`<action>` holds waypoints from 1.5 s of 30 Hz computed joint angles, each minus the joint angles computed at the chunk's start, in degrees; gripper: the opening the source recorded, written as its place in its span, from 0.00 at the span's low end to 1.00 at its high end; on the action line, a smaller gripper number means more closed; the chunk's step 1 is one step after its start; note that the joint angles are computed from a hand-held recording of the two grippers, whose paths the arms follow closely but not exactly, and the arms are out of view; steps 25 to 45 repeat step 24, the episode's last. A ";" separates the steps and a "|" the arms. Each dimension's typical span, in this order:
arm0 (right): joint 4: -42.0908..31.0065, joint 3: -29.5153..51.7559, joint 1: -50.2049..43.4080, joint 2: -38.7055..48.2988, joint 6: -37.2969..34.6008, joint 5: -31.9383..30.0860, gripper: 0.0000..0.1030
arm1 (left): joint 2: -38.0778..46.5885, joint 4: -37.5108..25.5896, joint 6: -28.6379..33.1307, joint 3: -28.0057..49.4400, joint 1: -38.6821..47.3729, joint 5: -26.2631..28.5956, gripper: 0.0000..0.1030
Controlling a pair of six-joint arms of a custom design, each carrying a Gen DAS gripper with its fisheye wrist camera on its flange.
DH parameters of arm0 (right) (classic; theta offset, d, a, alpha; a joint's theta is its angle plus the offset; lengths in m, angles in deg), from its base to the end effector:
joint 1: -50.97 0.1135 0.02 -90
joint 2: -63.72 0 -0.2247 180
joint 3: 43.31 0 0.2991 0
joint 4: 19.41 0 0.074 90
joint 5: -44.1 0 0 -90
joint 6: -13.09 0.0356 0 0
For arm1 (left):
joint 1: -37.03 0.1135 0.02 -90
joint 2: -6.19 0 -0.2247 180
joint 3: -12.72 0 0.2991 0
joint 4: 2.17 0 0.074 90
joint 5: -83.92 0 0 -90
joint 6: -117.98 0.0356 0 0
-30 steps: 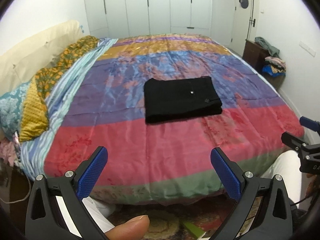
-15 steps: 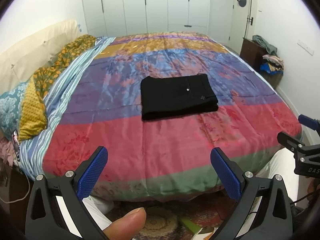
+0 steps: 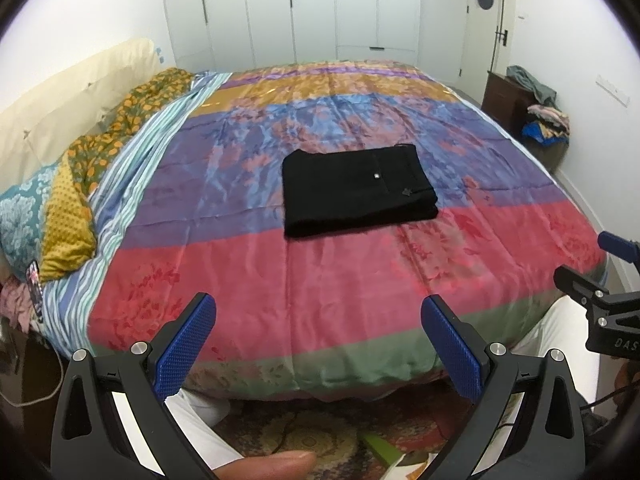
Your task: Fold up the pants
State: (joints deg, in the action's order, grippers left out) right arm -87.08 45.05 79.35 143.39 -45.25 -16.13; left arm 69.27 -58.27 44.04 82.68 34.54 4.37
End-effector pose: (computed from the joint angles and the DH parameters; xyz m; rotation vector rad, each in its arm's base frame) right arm 0.2982 0.1410 0.2898 0.2472 2.4089 -0.2205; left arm 0.2859 -0.0189 0.2671 0.4698 2.3678 -0.1131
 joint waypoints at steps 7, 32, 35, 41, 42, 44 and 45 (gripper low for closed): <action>0.13 -0.32 -0.36 -0.13 0.05 0.39 1.00 | -0.28 0.20 0.09 -0.03 0.12 0.91 0.99; 0.67 -0.36 -0.44 0.40 -0.69 0.70 1.00 | -0.69 0.48 0.16 -0.25 0.64 3.00 0.99; 0.67 -0.36 -0.44 0.40 -0.69 0.70 1.00 | -0.69 0.48 0.16 -0.25 0.64 3.00 0.99; 0.67 -0.36 -0.44 0.40 -0.69 0.70 1.00 | -0.69 0.48 0.16 -0.25 0.64 3.00 0.99; 0.67 -0.36 -0.44 0.40 -0.69 0.70 1.00 | -0.69 0.48 0.16 -0.25 0.64 3.00 0.99; 0.67 -0.36 -0.44 0.40 -0.69 0.70 1.00 | -0.69 0.48 0.16 -0.25 0.64 3.00 0.99; 0.67 -0.36 -0.44 0.40 -0.69 0.70 1.00 | -0.69 0.48 0.16 -0.25 0.64 3.00 0.99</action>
